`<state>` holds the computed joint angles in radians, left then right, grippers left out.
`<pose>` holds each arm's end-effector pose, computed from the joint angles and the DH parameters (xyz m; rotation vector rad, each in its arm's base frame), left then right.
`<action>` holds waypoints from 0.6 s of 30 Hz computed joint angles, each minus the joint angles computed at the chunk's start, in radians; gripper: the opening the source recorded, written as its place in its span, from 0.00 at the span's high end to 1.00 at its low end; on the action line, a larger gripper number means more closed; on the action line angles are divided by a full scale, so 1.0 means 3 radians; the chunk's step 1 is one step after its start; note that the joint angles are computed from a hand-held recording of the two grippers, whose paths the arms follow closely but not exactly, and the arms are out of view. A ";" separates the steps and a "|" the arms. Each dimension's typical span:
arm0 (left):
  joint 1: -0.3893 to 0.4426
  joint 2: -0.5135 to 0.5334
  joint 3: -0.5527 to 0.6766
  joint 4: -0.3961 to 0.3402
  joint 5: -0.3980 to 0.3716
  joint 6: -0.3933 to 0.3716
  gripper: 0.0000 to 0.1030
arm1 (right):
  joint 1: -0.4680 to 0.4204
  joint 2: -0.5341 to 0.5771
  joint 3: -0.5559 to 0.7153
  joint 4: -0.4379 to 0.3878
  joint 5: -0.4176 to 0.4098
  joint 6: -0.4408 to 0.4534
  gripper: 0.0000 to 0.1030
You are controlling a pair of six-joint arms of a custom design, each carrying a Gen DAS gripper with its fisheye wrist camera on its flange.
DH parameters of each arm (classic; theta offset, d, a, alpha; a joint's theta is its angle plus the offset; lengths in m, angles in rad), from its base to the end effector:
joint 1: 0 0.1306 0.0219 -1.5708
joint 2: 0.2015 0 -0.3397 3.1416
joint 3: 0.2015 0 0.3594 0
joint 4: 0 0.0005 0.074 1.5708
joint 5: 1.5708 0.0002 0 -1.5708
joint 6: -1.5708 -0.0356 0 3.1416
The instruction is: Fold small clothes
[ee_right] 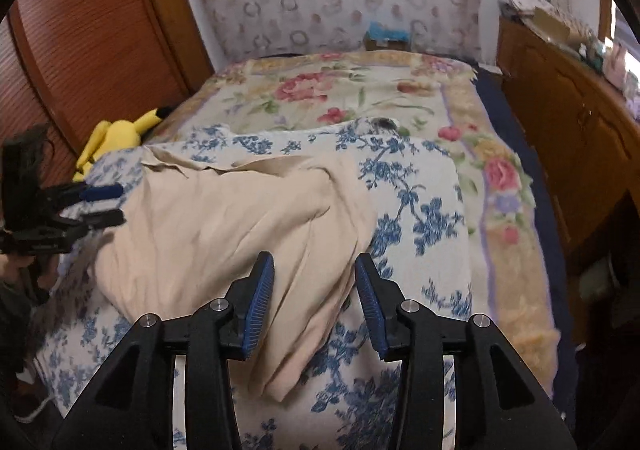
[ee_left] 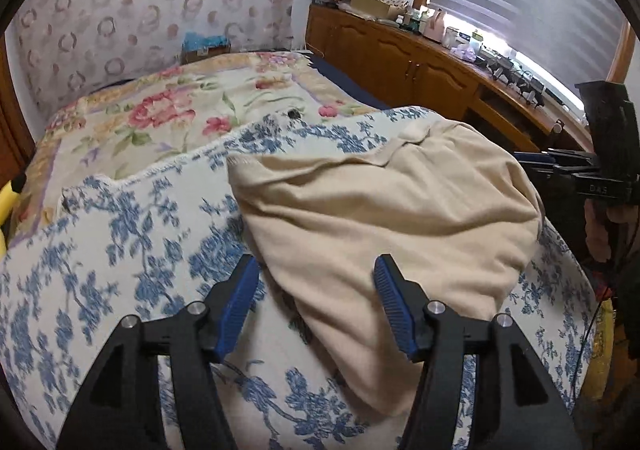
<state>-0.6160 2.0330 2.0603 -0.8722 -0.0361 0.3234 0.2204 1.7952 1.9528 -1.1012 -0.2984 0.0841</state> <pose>0.5416 -0.3824 0.3259 0.3408 2.4280 -0.3820 0.5642 0.1366 0.4088 -0.5003 2.4561 0.4307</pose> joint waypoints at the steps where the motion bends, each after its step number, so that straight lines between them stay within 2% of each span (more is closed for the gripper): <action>1: -0.0010 0.0004 -0.0007 -0.0004 0.0004 -0.0003 0.42 | 0.0000 0.0000 0.0000 0.0000 0.0000 0.0000 0.59; 7: -0.0038 0.0071 0.0043 -0.0082 -0.0089 -0.0050 0.42 | 0.0056 -0.0312 -0.0387 -0.0080 0.0029 0.0087 0.59; 12: -0.0043 0.0149 0.0120 -0.0163 -0.0126 -0.0041 0.42 | 0.0092 -0.0367 -0.0561 -0.0105 0.0004 0.0192 0.59; 14: -0.0043 0.0171 0.0125 -0.0172 -0.0126 -0.0031 0.42 | 0.0111 -0.0324 -0.0569 -0.0120 0.0011 0.0238 0.66; 16: -0.0053 0.0160 0.0085 -0.0118 -0.0173 -0.0052 0.41 | 0.0112 -0.0304 -0.0564 -0.0125 -0.0049 0.0292 0.84; 18: -0.0063 0.0145 0.0046 -0.0074 -0.0222 -0.0062 0.39 | 0.0121 -0.0338 -0.0574 -0.0121 0.0020 0.0418 0.94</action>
